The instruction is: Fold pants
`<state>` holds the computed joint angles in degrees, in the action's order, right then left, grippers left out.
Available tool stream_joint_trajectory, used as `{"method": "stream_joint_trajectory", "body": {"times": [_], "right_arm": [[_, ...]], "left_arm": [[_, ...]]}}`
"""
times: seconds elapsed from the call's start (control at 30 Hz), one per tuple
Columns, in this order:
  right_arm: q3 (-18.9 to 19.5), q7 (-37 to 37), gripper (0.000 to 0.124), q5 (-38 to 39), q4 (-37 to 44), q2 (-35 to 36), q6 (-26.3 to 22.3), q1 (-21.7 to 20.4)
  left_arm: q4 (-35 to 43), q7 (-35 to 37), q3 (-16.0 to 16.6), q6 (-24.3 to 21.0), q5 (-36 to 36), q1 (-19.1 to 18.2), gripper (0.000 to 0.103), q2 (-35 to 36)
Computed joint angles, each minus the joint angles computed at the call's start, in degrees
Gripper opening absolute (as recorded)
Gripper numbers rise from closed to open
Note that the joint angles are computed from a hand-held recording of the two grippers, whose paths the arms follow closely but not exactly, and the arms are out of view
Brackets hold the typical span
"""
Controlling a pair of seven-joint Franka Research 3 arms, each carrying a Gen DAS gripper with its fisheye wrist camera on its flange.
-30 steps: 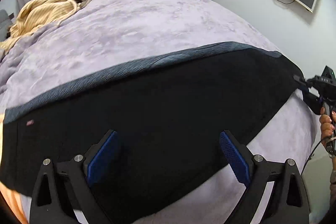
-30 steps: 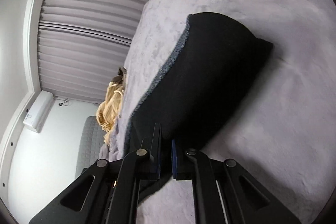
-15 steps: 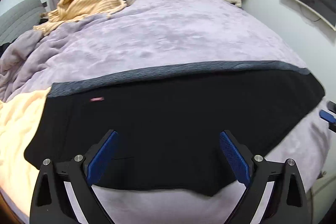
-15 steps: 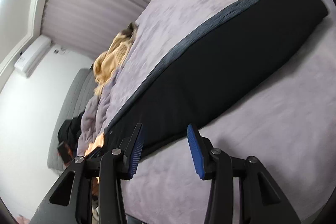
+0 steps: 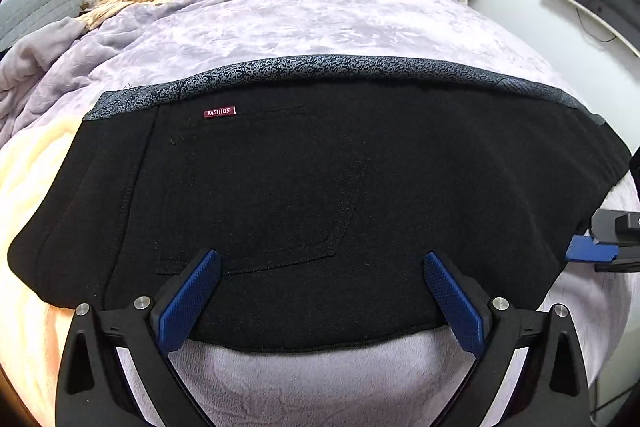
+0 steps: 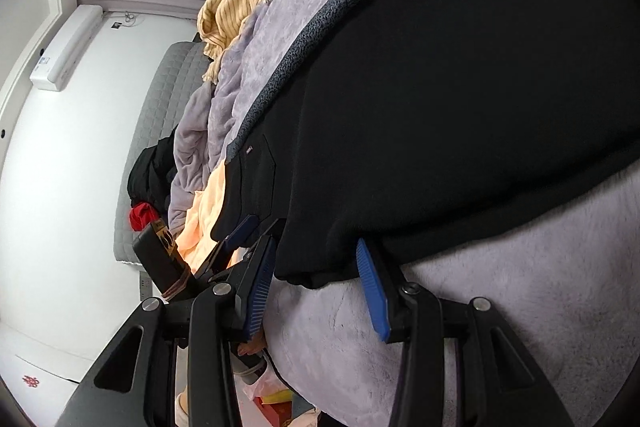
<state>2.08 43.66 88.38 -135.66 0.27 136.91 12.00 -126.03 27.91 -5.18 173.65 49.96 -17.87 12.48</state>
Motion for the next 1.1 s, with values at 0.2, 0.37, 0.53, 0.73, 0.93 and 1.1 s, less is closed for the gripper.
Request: {"method": "stream_joint_trajectory", "body": {"times": [0.2, 0.37, 0.53, 0.73, 0.93, 1.1], "right_arm": [[1.09, 0.82, 0.047, -0.32, 0.61, 0.46, -0.08, 1.48], [1.45, -0.62, 0.047, 2.16, -0.52, -0.19, -0.25, 2.21], [1.43, 1.04, 0.031, 6.60, 2.15, 3.26, 0.96, 2.01], [4.03, 4.36, 0.012, -6.89, 2.34, -0.21, 12.18, 5.67], [0.64, 4.71, 0.023, -5.01, -1.57, -1.45, 0.07, 2.13], [-1.26, 2.44, 0.026, -7.06, -6.89, -11.04, 12.68, 1.23]], "left_arm": [[-0.29, -8.42, 3.00, 3.04, 8.83, -1.30, 0.101, -0.22], [0.62, -19.00, 5.93, 5.81, 20.26, -2.60, 0.101, 0.12], [1.28, -21.99, 3.75, 5.26, 23.63, -0.51, 0.101, 0.32], [1.85, -28.62, 2.67, 6.81, 30.08, 1.23, 0.101, 0.56], [-0.99, -8.71, -3.36, -1.00, 10.56, 3.34, 0.101, -2.42], [-0.20, -1.22, -4.38, 1.11, 2.16, 2.89, 0.101, -3.23]]}}
